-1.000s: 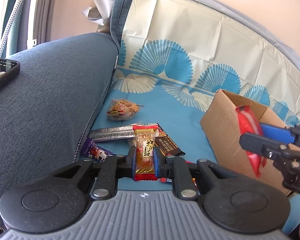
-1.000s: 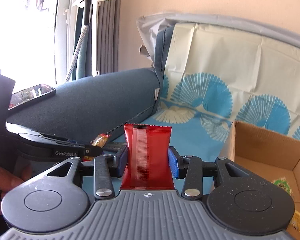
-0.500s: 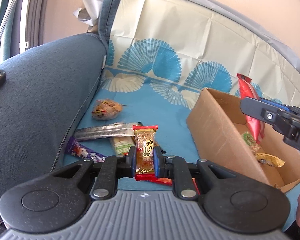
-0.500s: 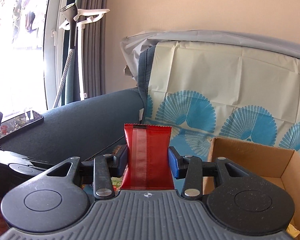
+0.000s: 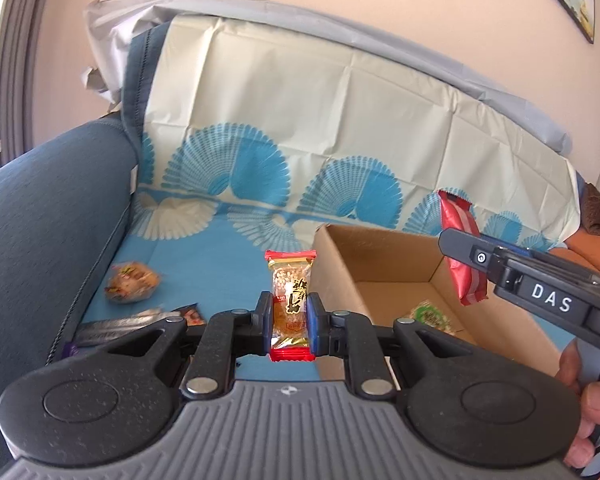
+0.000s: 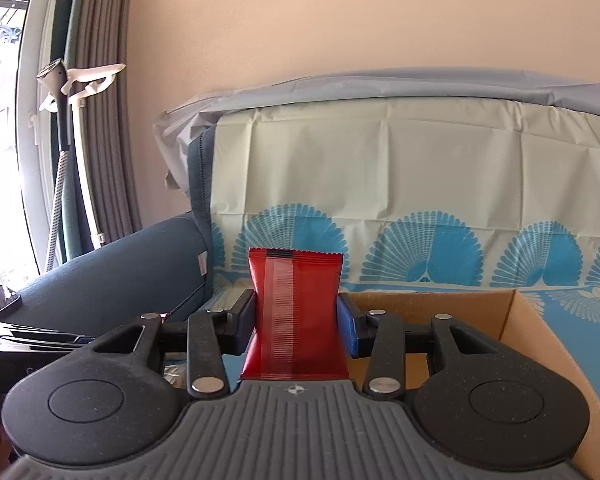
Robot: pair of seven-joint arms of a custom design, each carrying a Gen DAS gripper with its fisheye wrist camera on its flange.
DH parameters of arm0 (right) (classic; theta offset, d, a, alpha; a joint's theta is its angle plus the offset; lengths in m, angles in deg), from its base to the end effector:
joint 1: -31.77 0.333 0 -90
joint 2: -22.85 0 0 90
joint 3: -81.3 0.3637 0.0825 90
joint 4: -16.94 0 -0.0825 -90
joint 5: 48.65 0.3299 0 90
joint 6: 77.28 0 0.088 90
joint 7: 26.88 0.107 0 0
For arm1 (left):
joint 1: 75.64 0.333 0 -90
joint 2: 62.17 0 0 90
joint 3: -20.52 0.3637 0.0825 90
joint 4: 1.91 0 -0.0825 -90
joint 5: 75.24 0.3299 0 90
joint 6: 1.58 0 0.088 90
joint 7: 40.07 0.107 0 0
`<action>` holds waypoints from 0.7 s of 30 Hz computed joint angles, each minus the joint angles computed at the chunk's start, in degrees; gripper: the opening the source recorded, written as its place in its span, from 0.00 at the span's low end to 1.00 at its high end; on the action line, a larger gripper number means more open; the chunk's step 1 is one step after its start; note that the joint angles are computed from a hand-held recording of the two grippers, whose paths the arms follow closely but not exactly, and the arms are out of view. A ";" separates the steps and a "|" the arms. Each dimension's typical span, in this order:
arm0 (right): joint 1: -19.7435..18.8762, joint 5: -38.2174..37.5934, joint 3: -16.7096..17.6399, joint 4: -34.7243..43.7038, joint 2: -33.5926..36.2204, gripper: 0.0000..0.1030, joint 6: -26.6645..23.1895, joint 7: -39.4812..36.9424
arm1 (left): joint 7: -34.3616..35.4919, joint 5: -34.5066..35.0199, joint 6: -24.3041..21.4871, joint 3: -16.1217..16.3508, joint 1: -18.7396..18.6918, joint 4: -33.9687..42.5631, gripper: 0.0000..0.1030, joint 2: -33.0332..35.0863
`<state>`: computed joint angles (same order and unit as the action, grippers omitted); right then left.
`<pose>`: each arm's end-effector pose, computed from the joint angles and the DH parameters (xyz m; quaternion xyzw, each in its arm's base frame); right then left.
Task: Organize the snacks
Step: 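Lift both held snacks and carry them over the cardboard box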
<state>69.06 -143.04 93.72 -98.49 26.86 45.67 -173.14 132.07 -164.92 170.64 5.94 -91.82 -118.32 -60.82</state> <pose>0.3913 0.3917 0.5379 -0.4705 0.6247 -0.4488 0.4325 0.4897 -0.2052 0.5594 -0.4420 0.7314 -0.4906 0.1704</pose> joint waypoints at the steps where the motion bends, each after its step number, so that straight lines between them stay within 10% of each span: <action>1: 0.01 0.31 -0.03 -0.70 -0.56 0.43 -0.80 0.57 | -0.09 0.05 0.00 -0.20 -0.22 0.35 0.18 0.07; 21: -3.43 12.83 2.08 -10.37 -7.94 0.43 -11.88 11.44 | -3.67 4.92 0.41 -4.29 -5.69 7.02 0.18 3.45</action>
